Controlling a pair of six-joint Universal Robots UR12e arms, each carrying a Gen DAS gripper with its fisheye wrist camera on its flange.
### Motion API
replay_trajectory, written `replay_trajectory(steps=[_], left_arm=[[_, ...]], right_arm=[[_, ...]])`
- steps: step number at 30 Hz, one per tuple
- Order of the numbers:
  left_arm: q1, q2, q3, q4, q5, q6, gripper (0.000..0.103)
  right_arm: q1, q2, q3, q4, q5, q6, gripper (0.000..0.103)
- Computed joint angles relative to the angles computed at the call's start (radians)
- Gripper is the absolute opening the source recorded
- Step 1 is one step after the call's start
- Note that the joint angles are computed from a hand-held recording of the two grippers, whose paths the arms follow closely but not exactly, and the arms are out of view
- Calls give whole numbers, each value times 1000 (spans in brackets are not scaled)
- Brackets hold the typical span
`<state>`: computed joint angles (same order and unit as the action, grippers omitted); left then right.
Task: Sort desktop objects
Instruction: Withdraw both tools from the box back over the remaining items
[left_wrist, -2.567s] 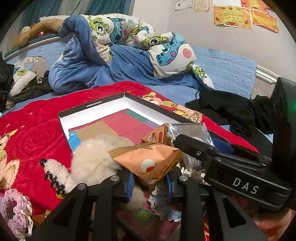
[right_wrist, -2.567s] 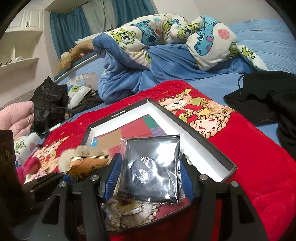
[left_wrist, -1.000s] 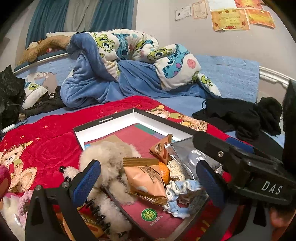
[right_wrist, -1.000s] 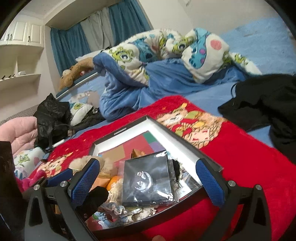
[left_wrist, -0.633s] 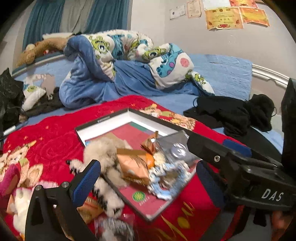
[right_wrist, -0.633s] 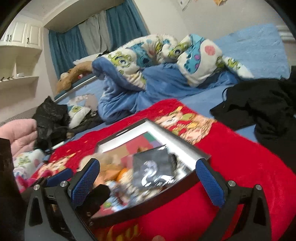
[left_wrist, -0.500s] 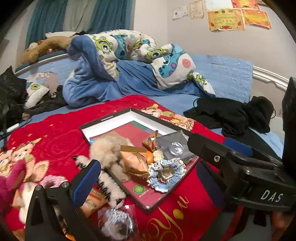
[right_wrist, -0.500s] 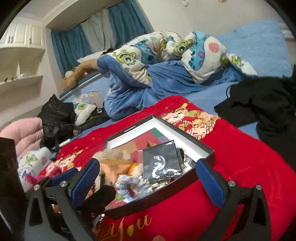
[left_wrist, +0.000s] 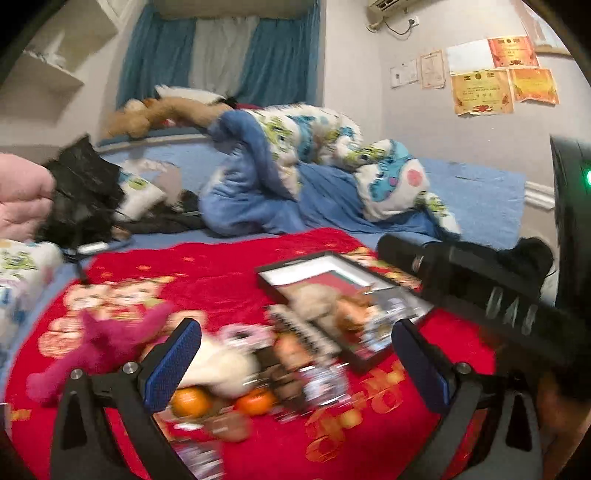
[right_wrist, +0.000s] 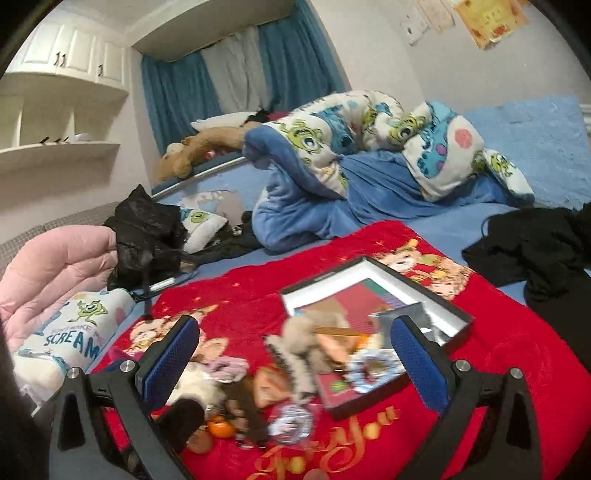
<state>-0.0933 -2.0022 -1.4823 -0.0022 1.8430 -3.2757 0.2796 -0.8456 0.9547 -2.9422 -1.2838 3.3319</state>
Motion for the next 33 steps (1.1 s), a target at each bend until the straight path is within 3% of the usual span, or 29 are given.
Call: replay_trajectory(steps=[2,6,8,11,19,24,28,33], left_arm=[[2,27,-49,-7,64,-5,103],[43,90,-138,-31,12,-140,103],[55,105,-169,-6,40,-183,103],[64,119,-189,-37,99,-210,103],[67,112,-180,-87,193,-155,103],[87,128,-194,-82,95,-202,103],[75,121,-188,-78,119,-161,103],[67,114,-177,-100,133,-142,103]], right_arm=[[12,-7,22,-31,22,21,103],[33,-19,61,-52,41,-32,103],[40,-22,73,-67,44,-39,103],[47,-22,79,-80,44,-26,103],[55,-25,91,-113,-38,-43,103],[43,-30,98,-106,-19,-46,103],[39,-34,110,-139,-60,-67,103],[21,-36,112,-134,-55,28,103]])
